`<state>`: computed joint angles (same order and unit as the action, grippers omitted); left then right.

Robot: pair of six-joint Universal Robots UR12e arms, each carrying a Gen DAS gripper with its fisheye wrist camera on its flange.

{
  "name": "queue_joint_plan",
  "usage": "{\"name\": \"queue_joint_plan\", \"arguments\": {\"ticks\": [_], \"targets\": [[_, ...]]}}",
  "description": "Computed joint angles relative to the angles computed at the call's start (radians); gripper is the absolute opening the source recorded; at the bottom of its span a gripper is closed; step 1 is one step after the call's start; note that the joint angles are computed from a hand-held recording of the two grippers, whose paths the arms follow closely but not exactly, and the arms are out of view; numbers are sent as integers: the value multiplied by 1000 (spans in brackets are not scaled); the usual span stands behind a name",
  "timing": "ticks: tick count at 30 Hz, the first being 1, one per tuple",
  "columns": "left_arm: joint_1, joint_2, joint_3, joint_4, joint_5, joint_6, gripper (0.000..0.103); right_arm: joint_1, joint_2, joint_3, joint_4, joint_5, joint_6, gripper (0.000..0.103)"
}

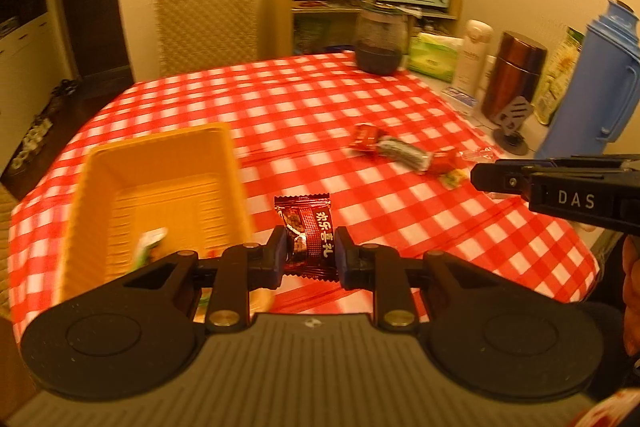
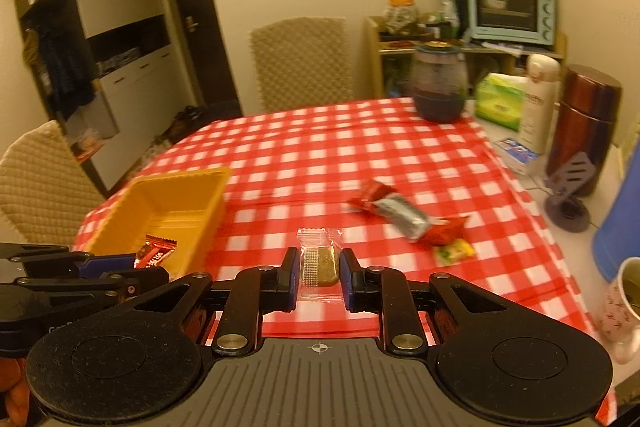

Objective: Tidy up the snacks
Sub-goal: 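Carry the dark red candy and clear-wrapped cake over the orange tray and open both tools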

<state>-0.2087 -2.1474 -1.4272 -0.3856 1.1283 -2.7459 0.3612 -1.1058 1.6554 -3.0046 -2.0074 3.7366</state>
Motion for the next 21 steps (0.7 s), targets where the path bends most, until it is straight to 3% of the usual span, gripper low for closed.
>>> {"name": "queue_joint_plan", "arguments": {"ticks": [11,21], "targets": [[57,17,-12,24,42,-54,22,22,74,-118,11,84,-74,21],[81,6,9,14,69,-87,22,26,133,-210,33,145,-119,21]]}}
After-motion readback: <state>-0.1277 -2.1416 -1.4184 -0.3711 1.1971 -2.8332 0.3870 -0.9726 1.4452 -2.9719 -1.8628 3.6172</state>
